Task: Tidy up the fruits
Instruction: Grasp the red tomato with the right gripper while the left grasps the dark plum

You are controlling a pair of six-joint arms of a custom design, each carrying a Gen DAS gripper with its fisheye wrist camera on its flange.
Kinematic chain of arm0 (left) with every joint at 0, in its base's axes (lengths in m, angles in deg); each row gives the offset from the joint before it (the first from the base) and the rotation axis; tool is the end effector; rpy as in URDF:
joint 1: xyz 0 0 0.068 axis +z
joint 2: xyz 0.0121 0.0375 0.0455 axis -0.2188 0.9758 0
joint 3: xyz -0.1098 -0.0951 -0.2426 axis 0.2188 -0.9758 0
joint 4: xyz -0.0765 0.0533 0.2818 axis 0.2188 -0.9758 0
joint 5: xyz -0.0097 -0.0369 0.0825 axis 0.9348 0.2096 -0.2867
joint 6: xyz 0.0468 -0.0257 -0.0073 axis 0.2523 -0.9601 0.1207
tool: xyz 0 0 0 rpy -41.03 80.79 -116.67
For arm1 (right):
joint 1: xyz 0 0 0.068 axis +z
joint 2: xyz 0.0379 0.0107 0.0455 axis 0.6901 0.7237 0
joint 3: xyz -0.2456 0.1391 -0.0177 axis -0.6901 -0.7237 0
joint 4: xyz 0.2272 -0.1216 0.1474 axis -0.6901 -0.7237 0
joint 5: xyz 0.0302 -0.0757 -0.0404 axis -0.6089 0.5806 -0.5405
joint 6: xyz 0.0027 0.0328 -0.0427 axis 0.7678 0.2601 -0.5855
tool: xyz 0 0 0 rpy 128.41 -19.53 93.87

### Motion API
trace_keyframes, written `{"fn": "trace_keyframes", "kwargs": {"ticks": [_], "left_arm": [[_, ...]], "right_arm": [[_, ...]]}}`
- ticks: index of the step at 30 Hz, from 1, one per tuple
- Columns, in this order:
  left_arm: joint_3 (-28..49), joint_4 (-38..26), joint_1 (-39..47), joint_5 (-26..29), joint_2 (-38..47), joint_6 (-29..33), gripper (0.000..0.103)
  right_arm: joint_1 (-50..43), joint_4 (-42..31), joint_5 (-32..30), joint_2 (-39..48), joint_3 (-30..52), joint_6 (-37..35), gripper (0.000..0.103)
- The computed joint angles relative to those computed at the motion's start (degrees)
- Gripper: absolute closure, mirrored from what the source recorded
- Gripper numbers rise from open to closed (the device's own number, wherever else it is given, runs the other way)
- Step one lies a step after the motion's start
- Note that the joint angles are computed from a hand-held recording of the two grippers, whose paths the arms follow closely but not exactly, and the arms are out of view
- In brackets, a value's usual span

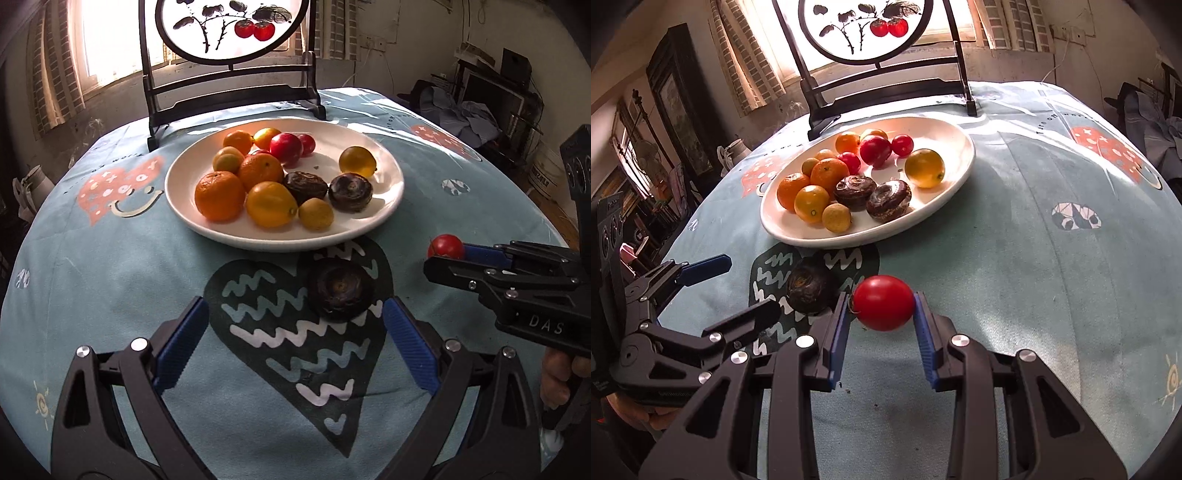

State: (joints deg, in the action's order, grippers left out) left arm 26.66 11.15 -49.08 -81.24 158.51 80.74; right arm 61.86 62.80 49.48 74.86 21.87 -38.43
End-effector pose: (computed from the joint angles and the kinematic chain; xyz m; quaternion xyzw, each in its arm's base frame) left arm 0.3022 -0.2243 0.1644 0.3070 0.8794 -0.1211 0.3430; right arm 0.2598 0.0831 0.1828 0.0886 0.9273 0.1147 0.3451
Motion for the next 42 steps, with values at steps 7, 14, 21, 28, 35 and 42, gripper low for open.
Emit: {"fn": "trace_keyframes", "kwargs": {"ticks": [7, 14, 21, 28, 35, 42], "left_arm": [[3.77, -1.49, -2.3, -0.58, 4.11, -0.17, 0.007], [8.3, -4.13, -3.61, -1.32, 8.86, -1.71, 0.015], [9.98, -4.93, -4.29, -2.18, 10.77, -2.35, 0.029], [8.33, -3.29, -5.2, -3.76, 9.69, -2.18, 0.05], [6.72, -3.17, -5.24, -4.0, 8.2, -3.75, 0.056], [3.05, -2.64, -5.34, -3.81, 4.62, -5.56, 0.056]], "right_arm": [[-0.86, 0.01, -0.23, -1.01, -0.42, 0.29, 0.068], [-1.52, 0.02, -1.04, -1.84, -0.79, 0.61, 0.068], [-2.32, 0.02, -1.36, -2.29, -1.04, 0.78, 0.068], [-2.66, 0.0, -0.45, -1.41, -0.84, 0.73, 0.069], [-2.32, 0.21, 0.41, -0.2, -0.68, 0.21, 0.069], [-0.46, 1.17, 0.62, 0.5, -0.69, -0.64, 0.069]]}}
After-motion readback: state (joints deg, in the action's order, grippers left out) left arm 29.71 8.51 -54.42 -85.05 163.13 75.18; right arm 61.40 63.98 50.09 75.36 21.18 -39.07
